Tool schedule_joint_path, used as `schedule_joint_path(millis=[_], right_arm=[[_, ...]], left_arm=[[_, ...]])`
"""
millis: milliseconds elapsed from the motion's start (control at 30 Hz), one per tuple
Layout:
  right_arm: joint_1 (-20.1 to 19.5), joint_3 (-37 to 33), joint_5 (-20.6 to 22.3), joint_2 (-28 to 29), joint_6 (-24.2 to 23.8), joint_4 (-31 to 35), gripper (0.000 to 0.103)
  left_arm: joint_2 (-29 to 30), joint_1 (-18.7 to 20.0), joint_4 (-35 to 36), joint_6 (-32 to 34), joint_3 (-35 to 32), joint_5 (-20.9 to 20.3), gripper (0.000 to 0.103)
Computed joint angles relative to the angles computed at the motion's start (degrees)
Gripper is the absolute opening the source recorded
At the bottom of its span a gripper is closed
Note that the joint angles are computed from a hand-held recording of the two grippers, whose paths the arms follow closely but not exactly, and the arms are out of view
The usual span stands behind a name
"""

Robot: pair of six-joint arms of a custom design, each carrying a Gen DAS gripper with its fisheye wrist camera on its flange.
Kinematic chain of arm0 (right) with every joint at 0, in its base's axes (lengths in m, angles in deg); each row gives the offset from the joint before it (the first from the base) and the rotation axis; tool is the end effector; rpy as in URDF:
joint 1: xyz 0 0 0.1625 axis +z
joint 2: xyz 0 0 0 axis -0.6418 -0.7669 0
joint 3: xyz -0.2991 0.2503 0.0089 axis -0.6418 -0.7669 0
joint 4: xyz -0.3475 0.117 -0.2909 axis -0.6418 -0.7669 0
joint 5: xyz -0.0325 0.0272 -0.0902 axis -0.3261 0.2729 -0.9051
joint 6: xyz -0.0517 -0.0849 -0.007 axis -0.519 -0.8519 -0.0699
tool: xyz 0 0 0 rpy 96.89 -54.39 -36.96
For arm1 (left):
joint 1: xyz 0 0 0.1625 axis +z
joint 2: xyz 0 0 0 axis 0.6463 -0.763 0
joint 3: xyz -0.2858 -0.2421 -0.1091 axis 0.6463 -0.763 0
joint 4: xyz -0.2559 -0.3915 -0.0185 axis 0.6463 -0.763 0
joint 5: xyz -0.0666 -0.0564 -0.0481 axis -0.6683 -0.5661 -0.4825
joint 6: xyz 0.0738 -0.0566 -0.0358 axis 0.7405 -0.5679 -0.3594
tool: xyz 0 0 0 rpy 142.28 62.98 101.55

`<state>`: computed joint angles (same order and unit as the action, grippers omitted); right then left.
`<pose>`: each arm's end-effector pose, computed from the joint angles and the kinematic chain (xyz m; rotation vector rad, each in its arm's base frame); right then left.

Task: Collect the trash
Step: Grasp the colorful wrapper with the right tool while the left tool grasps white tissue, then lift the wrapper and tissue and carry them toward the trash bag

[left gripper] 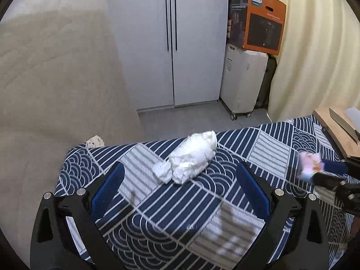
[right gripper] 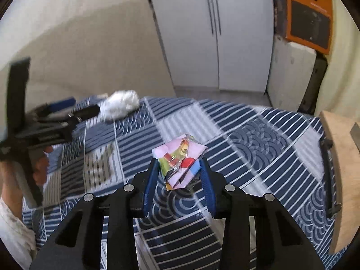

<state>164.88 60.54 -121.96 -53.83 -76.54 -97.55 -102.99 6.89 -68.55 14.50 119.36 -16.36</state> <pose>0.4279 -0.4946 0.1303 0.4748 -2.4352 0.8431 -0.2304 -0.5558 0.3878 0.6622 2.2585 -0.8391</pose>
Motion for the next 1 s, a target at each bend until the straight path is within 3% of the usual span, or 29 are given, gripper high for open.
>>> schedule_joint_path(millis=[267, 733, 833, 867, 1000], right_arm=[[-0.3, 3.2, 0.9, -2.5, -5.5, -12.6, 0.032], [-1.2, 4.4, 1.3, -4.3, -4.9, -12.8, 0.031], [-1.2, 4.2, 1.1, -3.8, -5.5, -12.7, 0.031], [-1.2, 4.2, 1.2, -3.8, -5.6, -12.8, 0.031], [-1.2, 4.5, 1.9, -3.9, -5.6, -13.3, 0.031]], left_arm=[[3.5, 1.9, 0.0, 0.0, -2.9, -2.1, 0.097], [7.3, 4.2, 0.2, 0.8, -5.2, -3.5, 0.095], [8.2, 4.5, 3.2, -1.1, -6.3, -3.6, 0.073], [8.5, 4.5, 4.5, -1.5, -6.7, -3.5, 0.06], [8.3, 4.2, 6.2, -2.1, -6.7, -2.8, 0.056]])
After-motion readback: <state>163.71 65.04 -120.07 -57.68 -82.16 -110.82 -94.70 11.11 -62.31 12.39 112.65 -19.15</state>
